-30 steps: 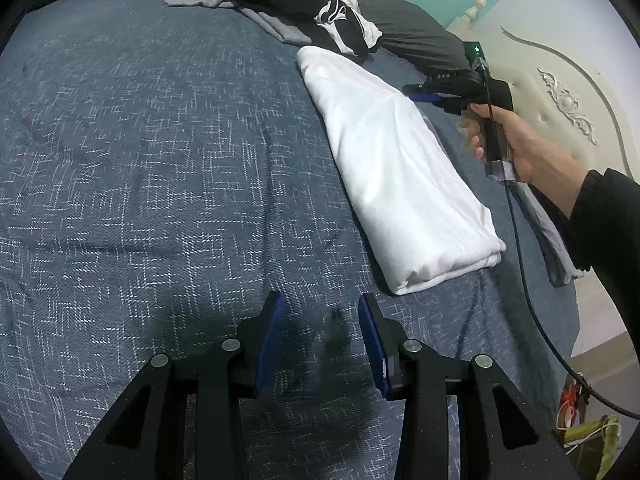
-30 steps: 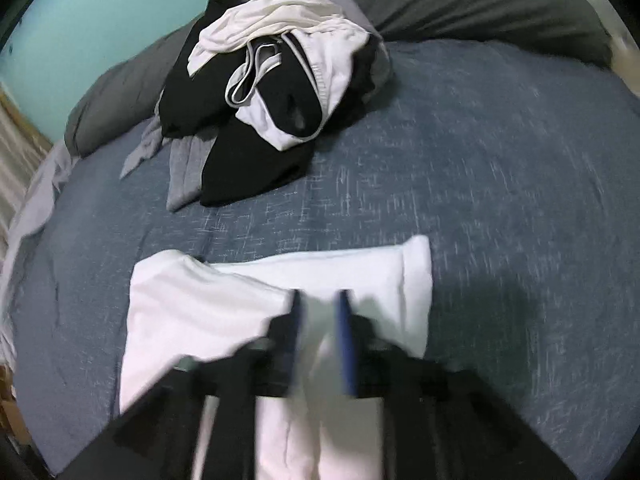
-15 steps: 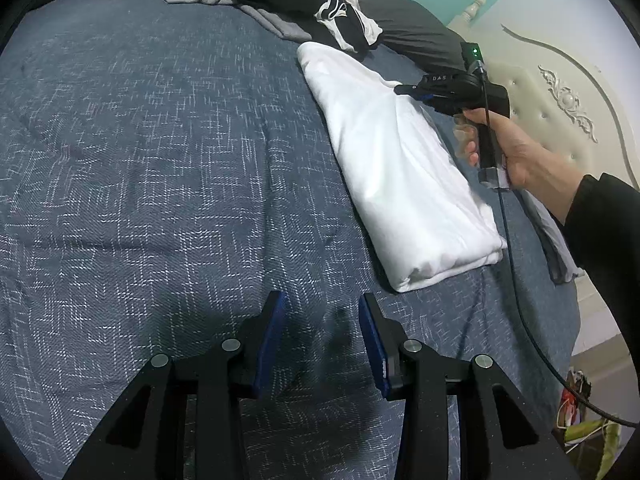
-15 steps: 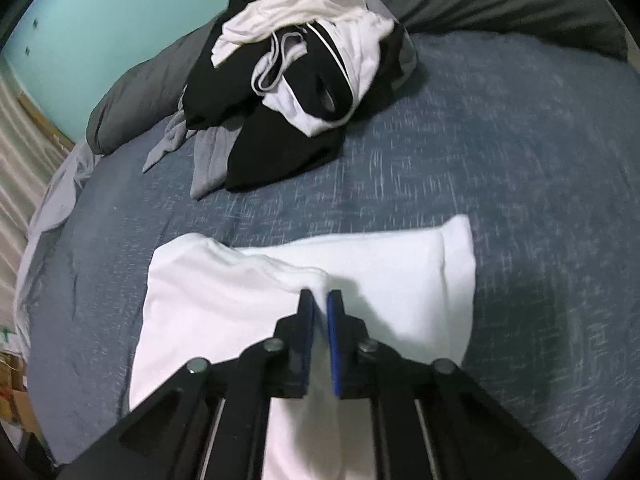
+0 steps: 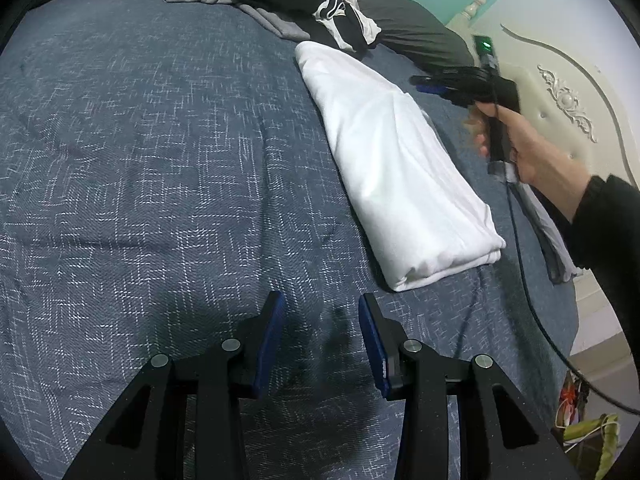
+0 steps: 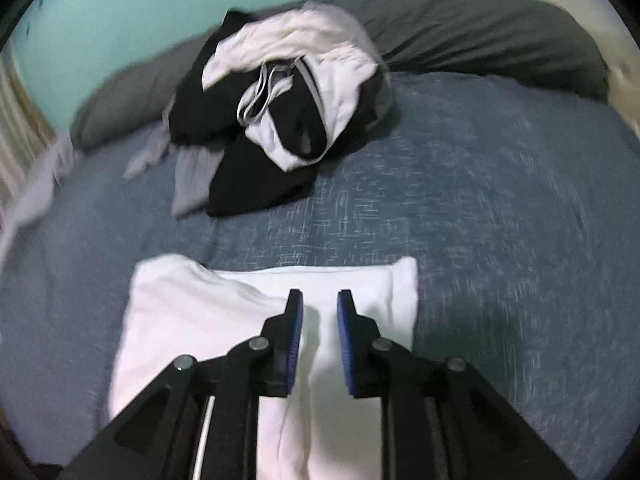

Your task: Fold clothes

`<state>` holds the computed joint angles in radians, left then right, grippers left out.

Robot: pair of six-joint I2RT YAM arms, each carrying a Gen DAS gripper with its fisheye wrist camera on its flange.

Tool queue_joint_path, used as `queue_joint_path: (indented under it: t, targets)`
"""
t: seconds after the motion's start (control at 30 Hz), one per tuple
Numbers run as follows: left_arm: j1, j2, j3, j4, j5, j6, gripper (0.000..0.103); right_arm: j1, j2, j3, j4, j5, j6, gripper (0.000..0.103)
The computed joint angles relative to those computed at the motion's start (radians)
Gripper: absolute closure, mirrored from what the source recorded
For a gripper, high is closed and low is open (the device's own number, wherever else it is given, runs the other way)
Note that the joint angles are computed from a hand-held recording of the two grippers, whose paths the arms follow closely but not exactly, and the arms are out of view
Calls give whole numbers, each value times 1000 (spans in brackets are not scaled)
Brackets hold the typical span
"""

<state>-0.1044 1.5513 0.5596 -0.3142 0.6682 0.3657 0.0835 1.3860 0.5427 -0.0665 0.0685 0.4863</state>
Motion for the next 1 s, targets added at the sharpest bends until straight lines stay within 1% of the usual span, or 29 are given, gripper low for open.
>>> queue_joint_path:
  t: [0.03, 0.17, 0.2, 0.27, 0.37, 0.63, 0.7, 0.73, 0.77, 0.8, 1.0]
  targets:
    - [-1, -2, 0, 0, 1, -1, 62, -7, -42, -26, 1, -30, 9, 86]
    - [-21, -18, -9, 6, -5, -16, 61, -18, -108, -81, -42, -149, 18, 84]
    - [-28, -22, -12, 10, -8, -21, 62, -4, -119, -92, -53, -157, 25, 84]
    - [-42, -26, -18, 23, -18, -33, 61, 18, -125, -110, -64, -158, 33, 83]
    - [-56, -31, -23, 35, -30, -42, 61, 40, -118, -142, -43, -179, 65, 83]
    - [-42, -18, -6, 27, -40, -33, 61, 108, -109, -175, -27, -158, 89, 83]
    - [-38, -15, -2, 26, -47, -34, 61, 122, -115, -177, -31, -148, 81, 92]
    - [-36, -12, 0, 27, -48, -34, 59, 131, -111, -175, -32, -140, 78, 96]
    - [-34, -9, 1, 29, -49, -34, 54, 130, -116, -176, -32, -140, 79, 97]
    - [-32, -8, 2, 31, -50, -34, 52, 128, -124, -178, -34, -139, 80, 98]
    - [-24, 2, 7, 34, -52, -29, 52, 106, -185, -191, -60, -148, 80, 99]
